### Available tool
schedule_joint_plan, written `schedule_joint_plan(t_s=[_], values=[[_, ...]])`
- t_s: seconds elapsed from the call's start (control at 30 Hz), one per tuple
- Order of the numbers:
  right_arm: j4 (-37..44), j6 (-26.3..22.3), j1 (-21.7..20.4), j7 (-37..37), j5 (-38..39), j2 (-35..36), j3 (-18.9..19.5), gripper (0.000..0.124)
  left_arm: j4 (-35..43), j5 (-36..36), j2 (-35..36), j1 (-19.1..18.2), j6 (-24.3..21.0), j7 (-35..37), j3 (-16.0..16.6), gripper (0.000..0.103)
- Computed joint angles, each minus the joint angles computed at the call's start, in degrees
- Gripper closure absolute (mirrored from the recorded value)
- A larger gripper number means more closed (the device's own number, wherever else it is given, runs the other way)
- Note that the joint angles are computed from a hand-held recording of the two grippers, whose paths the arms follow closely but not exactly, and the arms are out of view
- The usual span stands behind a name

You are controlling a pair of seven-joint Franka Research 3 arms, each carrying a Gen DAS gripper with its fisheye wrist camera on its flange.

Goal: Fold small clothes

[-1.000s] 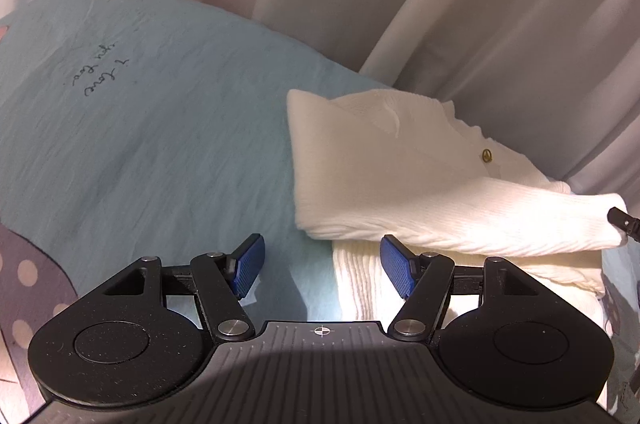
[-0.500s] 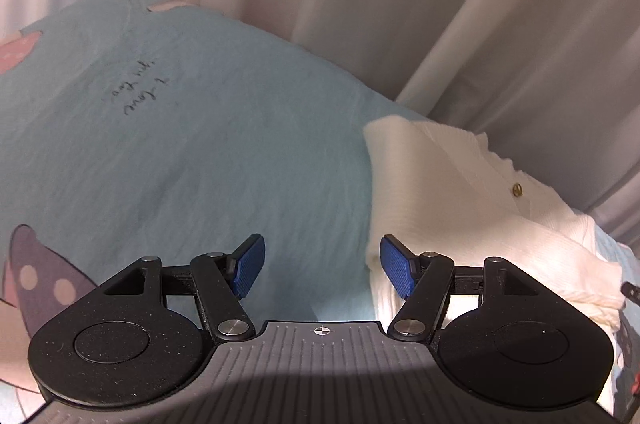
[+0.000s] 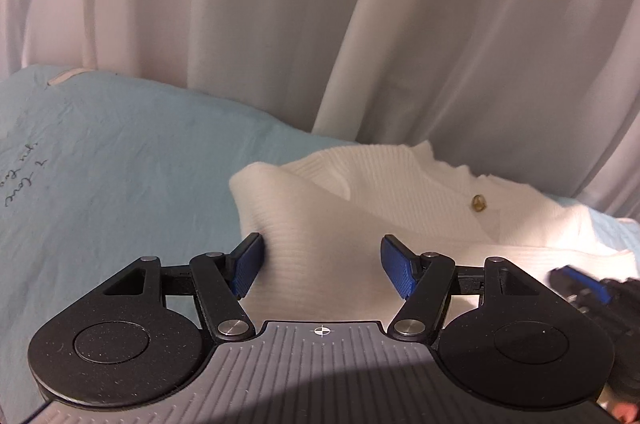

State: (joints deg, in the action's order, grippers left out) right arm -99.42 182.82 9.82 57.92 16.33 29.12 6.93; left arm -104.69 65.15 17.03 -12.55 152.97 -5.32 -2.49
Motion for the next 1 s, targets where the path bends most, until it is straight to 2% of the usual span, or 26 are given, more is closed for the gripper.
schedule_joint_plan(t_s=[0.03, 0.07, 0.1, 0.13, 0.2, 0.23, 0.27, 0.33, 0.37, 0.43, 0.6, 0.73, 0.87, 0.97, 1.0], values=[[1.92, -1.30, 2.83, 3.62, 1.17, 0.82, -4.63, 0.117, 0.32, -1.05, 0.38, -0.07, -2.15, 1.39, -0.14, 0.031], [3.39, -2.68, 5.25, 8.26, 1.32, 1.41, -9.07, 0.117, -0.11, -1.32, 0.35, 0.32, -1.50, 1.38, 0.00, 0.025], [4.34, -3.56, 6.26, 10.63, 1.97, 1.77, -11.51, 0.117, -1.45, 1.10, -0.22, 0.47, 1.08, -2.05, 0.90, 0.025], [4.92, -4.85, 6.90, 13.00, 1.27, 1.79, -13.31, 0.117, -1.74, 1.02, -0.41, 0.78, 1.44, -1.99, 0.83, 0.025], [5.24, -8.80, 5.04, 15.24, 1.65, 0.48, -12.08, 0.117, -1.86, -1.40, -0.65, 1.37, 1.18, 0.68, -0.01, 0.025], [4.44, -10.93, 3.10, 15.74, 2.70, -1.08, -9.93, 0.112, -2.38, -2.98, -1.21, 1.60, 1.17, 1.44, -0.39, 0.025], [3.80, -12.79, 0.56, 15.38, 4.34, -2.37, -6.96, 0.108, -2.90, -4.57, -1.65, 1.99, 2.01, 2.04, -0.72, 0.027], [1.88, -17.22, -7.54, 11.20, 13.98, -5.27, 1.85, 0.092, -4.35, -7.24, -2.51, 2.84, 5.30, 3.48, -1.18, 0.027], [0.71, -19.11, -9.72, 9.97, 18.84, -6.60, 3.92, 0.090, -4.97, -7.91, -2.94, 2.81, 5.75, 4.22, -1.26, 0.027], [0.18, -23.69, -10.70, 12.02, 24.26, -7.60, 3.53, 0.087, -5.67, -8.01, -3.53, 2.32, 5.27, 5.39, -1.28, 0.027], [1.49, -29.45, -9.73, 16.11, 30.64, -6.98, 0.86, 0.087, -5.96, -9.28, -3.94, 1.85, 4.24, 6.05, -1.61, 0.027], [1.95, -31.96, -8.82, 18.59, 31.07, -7.20, -0.79, 0.087, -6.92, -10.72, -4.83, 1.89, 4.19, 6.90, -1.92, 0.026], [1.83, -31.23, -7.88, 18.95, 30.71, -7.10, -1.60, 0.088, -7.37, -11.16, -5.22, 1.95, 4.01, 7.67, -2.18, 0.026], [3.52, -30.56, -5.83, 22.48, 25.27, -5.87, -3.31, 0.100, -6.86, -12.22, -4.99, 1.92, 3.12, 8.91, -2.44, 0.026], [4.44, -30.53, -5.23, 23.67, 23.03, -5.11, -3.90, 0.107, -6.73, -12.64, -4.93, 1.94, 2.92, 9.30, -2.50, 0.026]])
